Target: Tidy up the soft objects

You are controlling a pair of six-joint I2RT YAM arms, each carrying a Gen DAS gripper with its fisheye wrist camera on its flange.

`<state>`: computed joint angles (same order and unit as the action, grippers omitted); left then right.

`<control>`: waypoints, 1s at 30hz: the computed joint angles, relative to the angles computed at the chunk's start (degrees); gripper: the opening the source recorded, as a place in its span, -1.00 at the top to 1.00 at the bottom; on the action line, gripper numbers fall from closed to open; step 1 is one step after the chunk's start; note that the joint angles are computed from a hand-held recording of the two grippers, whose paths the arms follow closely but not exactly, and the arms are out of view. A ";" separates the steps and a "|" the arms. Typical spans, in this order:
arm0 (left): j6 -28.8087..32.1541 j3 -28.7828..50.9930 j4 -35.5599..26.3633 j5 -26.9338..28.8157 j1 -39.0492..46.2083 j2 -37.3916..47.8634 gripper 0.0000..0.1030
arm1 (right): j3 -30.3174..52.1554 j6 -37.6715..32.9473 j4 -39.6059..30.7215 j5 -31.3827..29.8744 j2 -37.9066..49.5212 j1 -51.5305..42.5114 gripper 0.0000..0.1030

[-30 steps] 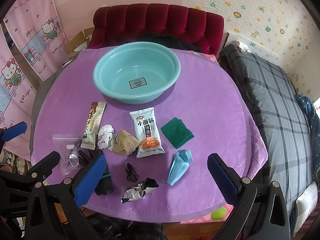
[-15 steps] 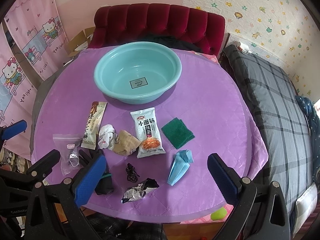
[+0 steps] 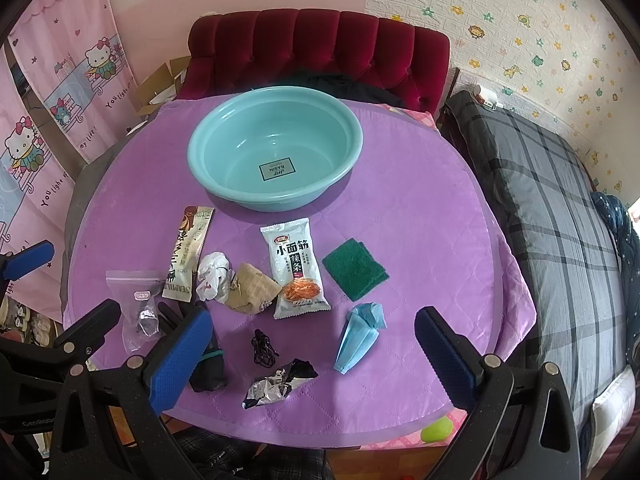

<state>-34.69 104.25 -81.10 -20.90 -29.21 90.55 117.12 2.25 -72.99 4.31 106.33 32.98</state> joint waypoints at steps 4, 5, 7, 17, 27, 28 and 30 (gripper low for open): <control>-0.17 -0.04 0.07 -0.14 0.16 0.00 -1.00 | 0.62 -0.05 -0.07 -0.02 0.47 -0.06 -1.00; -0.17 -0.07 0.06 -0.19 0.16 -0.02 -1.00 | 0.64 -0.04 -0.02 -0.02 0.53 -0.06 -1.00; -0.12 -0.08 0.11 -0.20 0.21 -0.02 -1.00 | 0.84 -0.03 -0.19 -0.06 0.65 -0.07 -1.00; -0.10 -0.52 0.44 -0.50 0.86 -0.14 -1.00 | 2.06 0.04 -0.30 -0.08 1.65 -0.07 -1.00; -0.34 -1.57 1.17 -0.62 1.28 -0.55 -1.00 | 3.04 -0.27 -0.66 -0.22 2.40 -0.41 -1.00; -0.34 -1.65 1.27 -0.64 1.36 -0.56 -1.00 | 2.95 -0.25 -0.55 -0.16 2.35 -0.39 -1.00; -0.25 -2.04 1.56 -0.80 1.43 -0.68 -1.00 | 3.12 -0.32 -0.51 -0.25 2.56 -0.45 -1.00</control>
<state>-34.94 102.21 -79.55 -21.70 -27.78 89.87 120.24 1.93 -73.49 4.06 108.90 32.52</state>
